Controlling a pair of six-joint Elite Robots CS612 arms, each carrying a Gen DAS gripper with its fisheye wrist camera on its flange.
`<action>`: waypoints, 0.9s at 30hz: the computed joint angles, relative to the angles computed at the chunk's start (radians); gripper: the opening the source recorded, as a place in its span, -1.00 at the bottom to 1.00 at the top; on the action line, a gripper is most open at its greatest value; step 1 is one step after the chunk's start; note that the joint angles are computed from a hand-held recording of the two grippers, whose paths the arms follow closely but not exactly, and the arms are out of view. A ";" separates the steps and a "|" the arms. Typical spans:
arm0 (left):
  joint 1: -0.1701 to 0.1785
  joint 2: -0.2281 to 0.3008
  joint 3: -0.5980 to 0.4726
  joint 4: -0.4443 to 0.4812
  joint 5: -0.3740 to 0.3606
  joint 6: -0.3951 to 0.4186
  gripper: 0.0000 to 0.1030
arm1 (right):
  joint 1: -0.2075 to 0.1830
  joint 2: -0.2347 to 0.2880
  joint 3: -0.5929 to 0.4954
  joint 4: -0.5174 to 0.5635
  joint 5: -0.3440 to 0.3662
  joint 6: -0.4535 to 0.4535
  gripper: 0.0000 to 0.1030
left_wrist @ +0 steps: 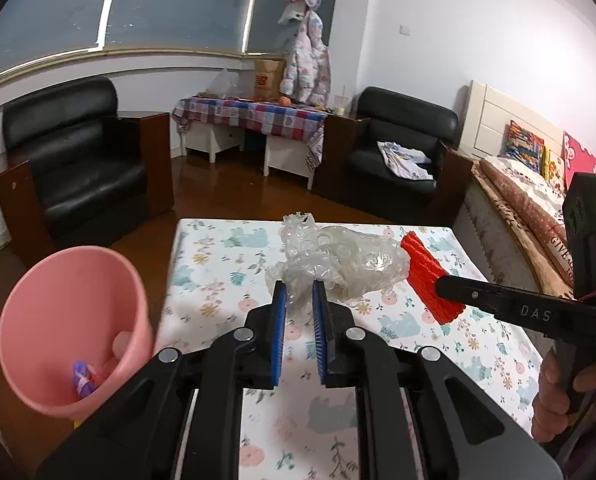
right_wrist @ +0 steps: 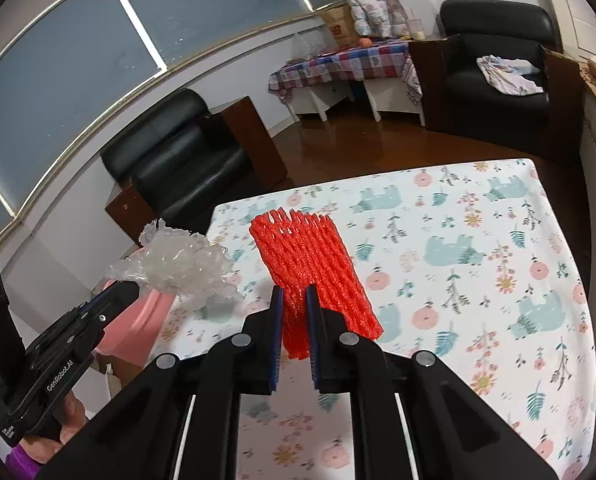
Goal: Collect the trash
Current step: 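Carry the clear plastic and red net with both tools over the pink bin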
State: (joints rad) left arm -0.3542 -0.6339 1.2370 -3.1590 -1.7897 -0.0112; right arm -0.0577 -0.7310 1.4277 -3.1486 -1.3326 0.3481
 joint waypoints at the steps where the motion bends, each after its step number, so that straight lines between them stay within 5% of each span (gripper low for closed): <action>1: 0.003 -0.005 0.010 -0.007 0.001 -0.006 -0.76 | 0.003 -0.001 0.000 0.001 0.001 -0.002 -0.79; 27: 0.056 -0.046 0.109 -0.135 0.119 -0.102 -0.76 | 0.072 0.043 -0.121 0.053 0.104 -0.101 -0.79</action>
State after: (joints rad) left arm -0.2985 -0.6800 1.3457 -3.2941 -1.6711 -0.1134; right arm 0.0139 -0.6881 1.3065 -3.0955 -1.2291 0.2468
